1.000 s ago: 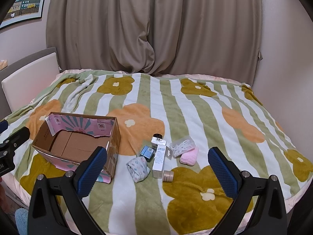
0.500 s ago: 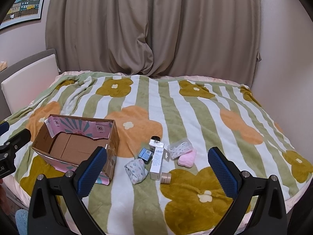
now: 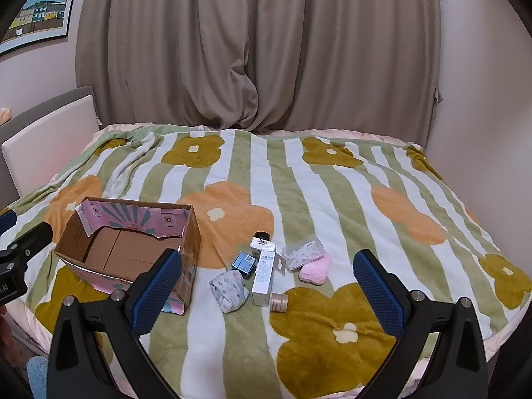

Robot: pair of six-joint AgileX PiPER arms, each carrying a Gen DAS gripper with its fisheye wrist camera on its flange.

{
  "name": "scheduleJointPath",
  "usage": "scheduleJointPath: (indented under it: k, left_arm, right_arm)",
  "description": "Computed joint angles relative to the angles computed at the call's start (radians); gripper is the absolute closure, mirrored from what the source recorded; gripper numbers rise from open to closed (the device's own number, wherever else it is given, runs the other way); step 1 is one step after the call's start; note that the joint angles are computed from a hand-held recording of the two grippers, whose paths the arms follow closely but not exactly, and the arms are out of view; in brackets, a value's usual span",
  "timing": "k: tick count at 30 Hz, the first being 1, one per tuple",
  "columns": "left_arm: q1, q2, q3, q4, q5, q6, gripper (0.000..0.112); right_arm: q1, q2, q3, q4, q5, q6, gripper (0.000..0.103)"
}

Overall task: Organize objects
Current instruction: 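Move both tools toward the items scattered beside the cardboard box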

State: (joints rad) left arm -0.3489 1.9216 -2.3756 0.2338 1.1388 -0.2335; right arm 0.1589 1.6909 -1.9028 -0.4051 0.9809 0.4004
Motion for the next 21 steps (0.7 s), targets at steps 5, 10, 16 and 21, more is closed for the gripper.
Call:
scheduleJointPath:
  k: [5, 10, 16, 21]
  left_arm:
    - [-0.007, -0.007, 0.014, 0.003, -0.007, -0.007, 0.01]
    - [-0.011, -0.012, 0.023, 0.001, -0.011, -0.008, 0.01]
    - [-0.014, -0.024, 0.04, 0.0, -0.019, -0.013, 0.01]
    - [-0.011, -0.027, 0.039, -0.011, -0.018, -0.01, 0.01]
  right_arm:
    - [-0.001, -0.003, 0.0, 0.004, 0.002, -0.003, 0.001]
    - [-0.003, -0.008, 0.006, 0.006, -0.007, 0.006, 0.001]
    - [0.006, -0.004, -0.003, 0.003, 0.0, 0.011, 0.001]
    - [0.01, -0.005, -0.007, 0.0, 0.002, 0.007, 0.001]
